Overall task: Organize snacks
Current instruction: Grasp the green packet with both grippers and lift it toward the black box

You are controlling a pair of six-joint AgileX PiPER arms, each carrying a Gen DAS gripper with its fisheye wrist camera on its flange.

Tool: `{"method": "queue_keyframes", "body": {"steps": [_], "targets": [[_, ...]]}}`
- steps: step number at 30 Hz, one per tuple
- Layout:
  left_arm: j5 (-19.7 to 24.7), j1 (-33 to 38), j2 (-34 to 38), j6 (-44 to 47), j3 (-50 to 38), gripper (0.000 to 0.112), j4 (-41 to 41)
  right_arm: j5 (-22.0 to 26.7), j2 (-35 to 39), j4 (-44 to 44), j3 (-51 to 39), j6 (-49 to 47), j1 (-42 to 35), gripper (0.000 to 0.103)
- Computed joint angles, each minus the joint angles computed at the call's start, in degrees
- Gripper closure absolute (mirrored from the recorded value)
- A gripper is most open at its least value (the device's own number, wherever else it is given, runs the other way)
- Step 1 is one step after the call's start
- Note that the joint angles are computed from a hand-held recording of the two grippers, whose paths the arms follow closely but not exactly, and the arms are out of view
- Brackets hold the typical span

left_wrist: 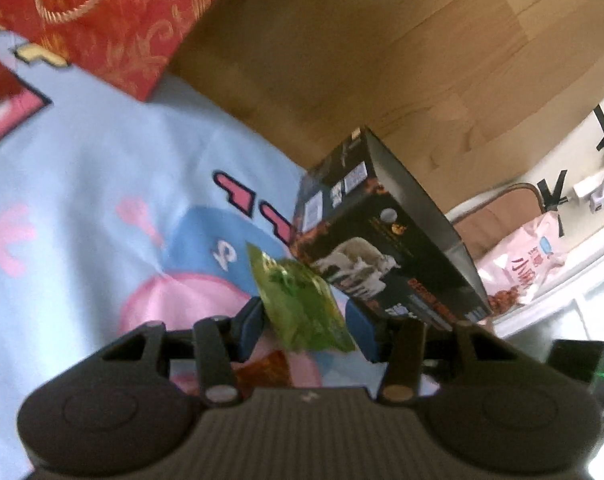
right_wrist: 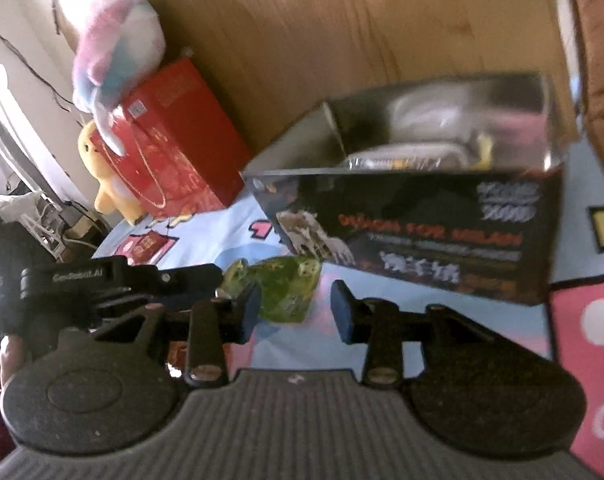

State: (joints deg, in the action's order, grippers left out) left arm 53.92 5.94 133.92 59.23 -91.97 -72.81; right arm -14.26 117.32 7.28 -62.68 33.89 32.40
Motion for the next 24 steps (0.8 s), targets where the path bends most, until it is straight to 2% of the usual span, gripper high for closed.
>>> {"method": "queue_keyframes", "body": {"steps": [1, 2, 3, 4, 8, 11, 13, 16, 18, 21, 24], "targets": [[-0.15, 0.24, 0.03, 1.45, 0.7, 0.07, -0.72, 1.81, 1.11, -2.86, -1.69, 2.97, -0.35, 0.071], [-0.73, -0.05, 0.11, 2.02, 0.79, 0.079, -0.92, 1.99, 1.99, -7.28, -2.4, 7.45, -0.69, 0.077], [-1.47, -0.37, 0.0, 2.34, 1.53, 0.091, -0.88, 1.13, 2.2, -10.05, -2.25, 10.57, -0.97, 0.077], [-1.79, -0.5, 0.31, 2.48, 1.72, 0.091, -1.27, 0.5, 2.13, -13.55, -1.92, 14.39, -1.42, 0.077], [0.33, 0.7, 0.95, 1.99, 2.11, 0.093, -3.01, -2.41, 1.18, -18.05, 0.66, 19.82, -2.29, 0.079], [2.39, 2.37, -1.35, 5.02, 5.51, 0.095, -4.2, -3.47, -0.16, -13.27, 2.34, 14.33, -1.66, 0.097], [4.03, 3.23, -3.46, 7.16, 8.19, 0.096, -5.47, -5.63, -1.22, -12.32, 3.69, 12.77, -0.92, 0.098], [6.64, 4.82, -7.7, 12.17, 13.41, 0.097, -8.36, -8.28, -4.24, -5.37, 7.04, 5.61, 1.42, 0.098], [7.41, 5.07, -10.38, 14.21, 15.47, 0.097, -9.51, -10.72, -5.92, -3.47, 9.45, 4.1, 2.36, 0.098], [8.14, 4.3, -12.7, 14.73, 15.47, 0.097, -10.3, -13.68, -8.35, 4.82, 12.85, -2.54, 4.06, 0.098], [9.4, 2.28, -13.56, 13.69, 13.57, 0.097, -10.94, -18.73, -10.73, 9.34, 16.87, -4.45, 5.02, 0.094]]}}
